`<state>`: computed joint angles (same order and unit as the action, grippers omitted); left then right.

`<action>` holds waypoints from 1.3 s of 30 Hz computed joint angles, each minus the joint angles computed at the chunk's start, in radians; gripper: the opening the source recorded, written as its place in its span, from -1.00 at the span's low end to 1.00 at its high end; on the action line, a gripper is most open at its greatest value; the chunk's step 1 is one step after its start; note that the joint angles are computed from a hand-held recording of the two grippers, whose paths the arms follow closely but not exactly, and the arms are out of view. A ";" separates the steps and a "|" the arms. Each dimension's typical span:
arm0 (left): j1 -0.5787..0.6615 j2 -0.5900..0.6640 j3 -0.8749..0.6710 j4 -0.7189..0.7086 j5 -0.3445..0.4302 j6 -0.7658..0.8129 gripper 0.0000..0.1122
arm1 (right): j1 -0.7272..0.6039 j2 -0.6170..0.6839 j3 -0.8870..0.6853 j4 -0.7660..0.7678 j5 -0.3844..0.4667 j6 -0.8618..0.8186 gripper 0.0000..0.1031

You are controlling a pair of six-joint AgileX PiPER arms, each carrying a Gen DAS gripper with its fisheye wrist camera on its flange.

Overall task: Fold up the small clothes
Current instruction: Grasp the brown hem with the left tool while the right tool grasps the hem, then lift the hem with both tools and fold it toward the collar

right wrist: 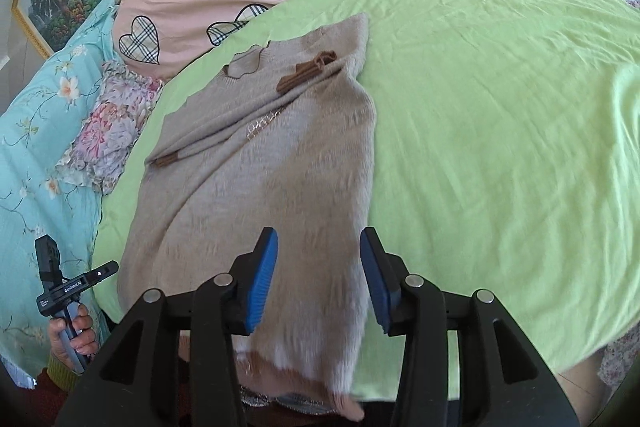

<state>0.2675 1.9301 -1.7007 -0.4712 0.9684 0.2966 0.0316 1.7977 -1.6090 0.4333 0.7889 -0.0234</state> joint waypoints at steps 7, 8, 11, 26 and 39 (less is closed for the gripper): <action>0.037 -0.136 0.263 -0.086 -0.034 0.160 0.10 | -0.022 -0.130 0.216 0.094 0.003 -0.163 -0.13; 0.039 -0.144 0.286 -0.095 -0.036 0.177 0.10 | -0.024 -0.144 0.243 0.107 0.008 -0.188 -0.13; 0.046 -0.152 0.348 -0.118 -0.032 0.224 0.10 | -0.028 -0.169 0.308 0.138 0.027 -0.257 -0.13; 0.034 -0.022 0.320 -0.205 0.016 0.379 0.04 | -0.007 -0.040 0.331 0.276 0.006 -0.520 -0.13; 0.065 -0.186 0.447 -0.284 -0.015 0.578 -0.89 | -0.170 -0.229 0.508 0.594 0.199 -0.816 -0.85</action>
